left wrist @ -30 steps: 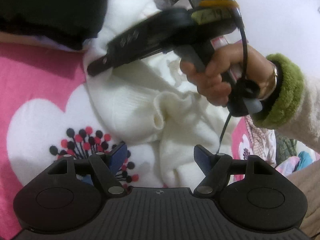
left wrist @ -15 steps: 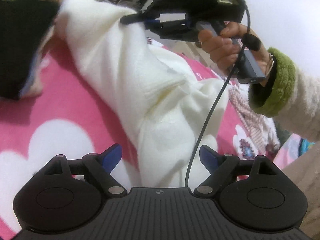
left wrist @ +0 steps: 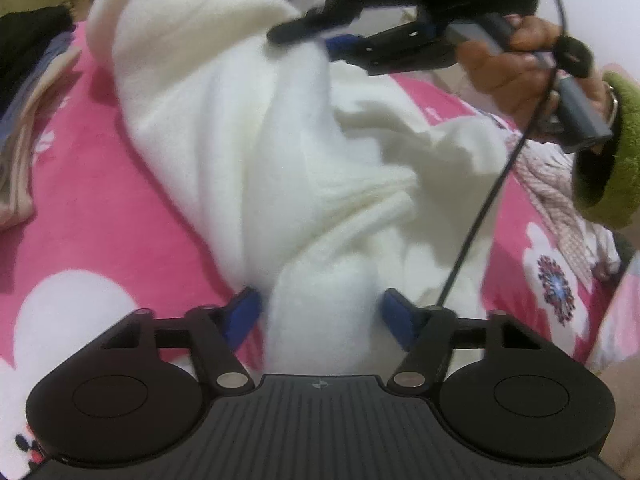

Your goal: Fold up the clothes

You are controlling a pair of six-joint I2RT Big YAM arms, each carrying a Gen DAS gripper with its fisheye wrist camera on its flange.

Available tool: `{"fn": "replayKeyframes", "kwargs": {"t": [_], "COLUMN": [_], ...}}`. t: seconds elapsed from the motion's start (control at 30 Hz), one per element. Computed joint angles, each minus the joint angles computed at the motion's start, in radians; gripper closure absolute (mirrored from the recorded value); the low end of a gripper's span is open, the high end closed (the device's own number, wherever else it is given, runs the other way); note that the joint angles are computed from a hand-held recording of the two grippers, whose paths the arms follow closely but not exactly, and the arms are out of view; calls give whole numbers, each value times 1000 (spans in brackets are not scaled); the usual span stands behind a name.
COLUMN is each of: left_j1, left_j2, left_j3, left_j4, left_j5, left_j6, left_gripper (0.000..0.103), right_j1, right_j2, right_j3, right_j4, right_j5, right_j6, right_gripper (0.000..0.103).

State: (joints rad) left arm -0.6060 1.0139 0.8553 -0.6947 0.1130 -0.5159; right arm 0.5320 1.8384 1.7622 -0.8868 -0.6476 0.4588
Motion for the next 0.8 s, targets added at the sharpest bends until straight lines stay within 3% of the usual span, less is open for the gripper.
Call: {"fn": "replayKeyframes", "kwargs": {"t": [0.03,0.17,0.3,0.43,0.47,0.5,0.53,0.57,0.67,0.8], "left_j1": [10,21,9,14,19,22,25,28,42,68], "left_j2": [-6,-12,-5,3,0,-1,-2,-8,-53,-90], "left_j3": [-1,1,7,-2,-7,-11,-14,-20,-45,-38], "left_j4": [-8,-41,-58,-51,-49,-45,-41,-38,-30,-28], "left_j5": [3,1,-6,14,22,26,30,31,22,83], "left_j6": [-1,7,5,-27,-38,-50,-62,-70,-72,-12], "left_gripper": [45,46,41,38,39,40,46,55,69,64], "right_j1": [5,41,85,118,127,135,140,138,114,80], "right_j2": [11,70,199,355,382,411,428,419,264,53], "right_j3": [24,142,340,553,586,622,642,620,384,149], "right_j4": [-22,-131,-319,-493,-515,-539,-549,-520,-261,-27], "right_j5": [-12,2,35,-15,6,27,38,30,-47,-90], "right_j6": [-38,-175,-284,-335,-321,-308,-286,-248,-120,25], "right_gripper": [41,25,24,18,28,44,82,94,94,94]}}
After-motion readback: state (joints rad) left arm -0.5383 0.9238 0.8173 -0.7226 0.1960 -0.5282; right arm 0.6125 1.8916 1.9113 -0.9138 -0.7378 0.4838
